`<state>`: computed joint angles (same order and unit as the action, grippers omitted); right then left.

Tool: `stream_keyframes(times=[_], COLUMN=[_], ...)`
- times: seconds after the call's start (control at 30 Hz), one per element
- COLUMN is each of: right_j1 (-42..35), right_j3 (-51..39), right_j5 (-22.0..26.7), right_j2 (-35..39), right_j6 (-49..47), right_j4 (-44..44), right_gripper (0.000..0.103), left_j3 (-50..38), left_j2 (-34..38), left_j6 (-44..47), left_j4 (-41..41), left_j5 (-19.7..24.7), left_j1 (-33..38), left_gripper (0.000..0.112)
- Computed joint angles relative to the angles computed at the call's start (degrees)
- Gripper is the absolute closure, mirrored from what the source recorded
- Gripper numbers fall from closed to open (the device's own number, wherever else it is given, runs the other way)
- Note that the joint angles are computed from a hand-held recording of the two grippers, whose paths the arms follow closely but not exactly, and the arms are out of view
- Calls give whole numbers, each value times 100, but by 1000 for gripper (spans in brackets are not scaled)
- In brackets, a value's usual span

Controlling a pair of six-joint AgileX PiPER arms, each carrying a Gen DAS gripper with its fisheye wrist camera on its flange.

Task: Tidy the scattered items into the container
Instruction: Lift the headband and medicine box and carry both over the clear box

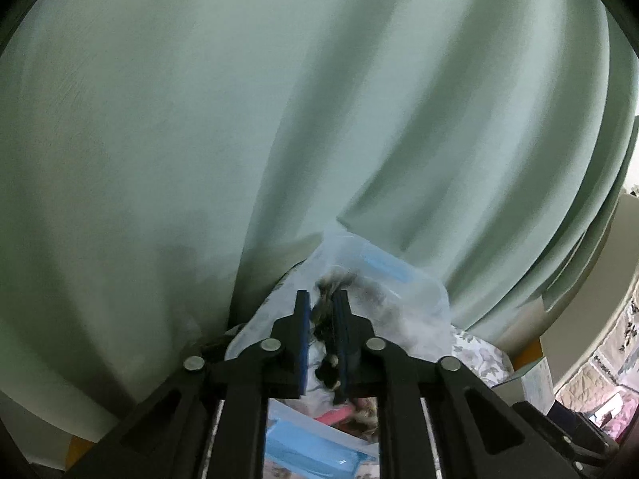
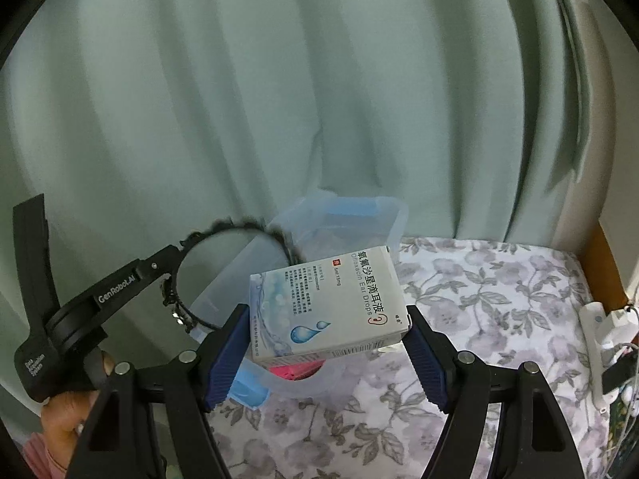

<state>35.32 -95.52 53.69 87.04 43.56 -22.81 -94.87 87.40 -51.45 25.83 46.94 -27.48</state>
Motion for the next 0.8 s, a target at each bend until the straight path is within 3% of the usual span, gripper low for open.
stream_keyframes(times=[0.3,0.63,0.73,0.8], right_j1=[-66,-121,-59,-62], right_j3=[-326,-711,-831,-901], right_j5=[8,85,217,274], right_j2=[551,1115,1212,1292], right_j6=[-421,-807,-788,-780], right_j4=[409,725,691,673], right_gripper=[26,25,25,25], left_j3=[165,-265,-202,-139], left_j2=[122,512,514,544], left_j6=[84,736,844,870], left_j4=[-287,-978,-1164,-1257], left_j5=[-110,-117,-195,-328], left_j1=[259,572,674,722], left_gripper=[102,101,89,73])
